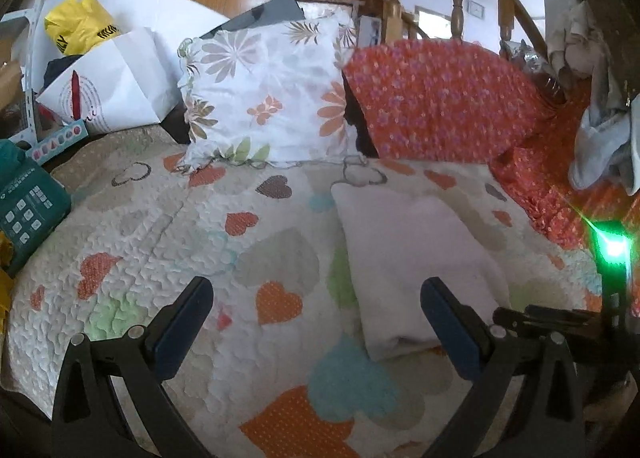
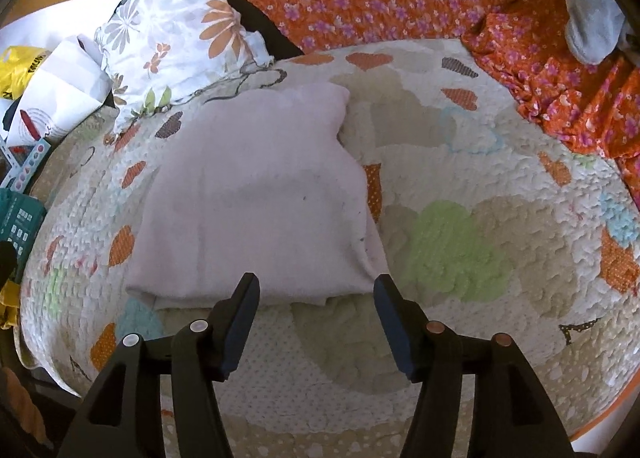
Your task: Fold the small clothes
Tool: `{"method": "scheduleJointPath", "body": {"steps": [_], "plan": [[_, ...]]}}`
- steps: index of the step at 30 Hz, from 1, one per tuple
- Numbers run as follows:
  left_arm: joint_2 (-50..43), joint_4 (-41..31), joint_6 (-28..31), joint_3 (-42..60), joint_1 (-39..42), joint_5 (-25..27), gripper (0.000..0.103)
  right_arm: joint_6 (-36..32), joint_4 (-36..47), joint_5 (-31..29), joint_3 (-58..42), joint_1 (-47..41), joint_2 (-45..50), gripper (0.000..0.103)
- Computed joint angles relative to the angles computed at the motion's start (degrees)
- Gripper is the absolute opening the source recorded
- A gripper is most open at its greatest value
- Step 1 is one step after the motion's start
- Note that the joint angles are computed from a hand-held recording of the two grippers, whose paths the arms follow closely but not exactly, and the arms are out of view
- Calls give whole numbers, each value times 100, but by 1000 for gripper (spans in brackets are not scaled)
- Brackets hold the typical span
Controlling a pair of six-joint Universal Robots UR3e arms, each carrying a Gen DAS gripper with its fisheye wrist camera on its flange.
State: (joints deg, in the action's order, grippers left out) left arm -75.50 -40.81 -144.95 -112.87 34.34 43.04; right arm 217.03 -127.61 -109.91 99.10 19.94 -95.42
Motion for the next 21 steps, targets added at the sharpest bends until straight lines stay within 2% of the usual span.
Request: {"method": "scheduleJointPath", "body": {"steps": [6, 13, 18, 21], "plan": [[-874, -1032, 127, 838, -612, 862, 103, -1, 95, 50, -133, 80, 207, 69], [-1129, -76, -220, 597, -1118, 1927, 103, -91, 191, 55, -256, 125, 285, 74], [-1403, -64, -277, 735, -1410, 2437, 103, -172, 204, 234, -253, 73, 309, 75], [-1490, -110, -256, 784, -1468, 2564, 103, -191, 245, 197, -309, 99, 353, 75]]}}
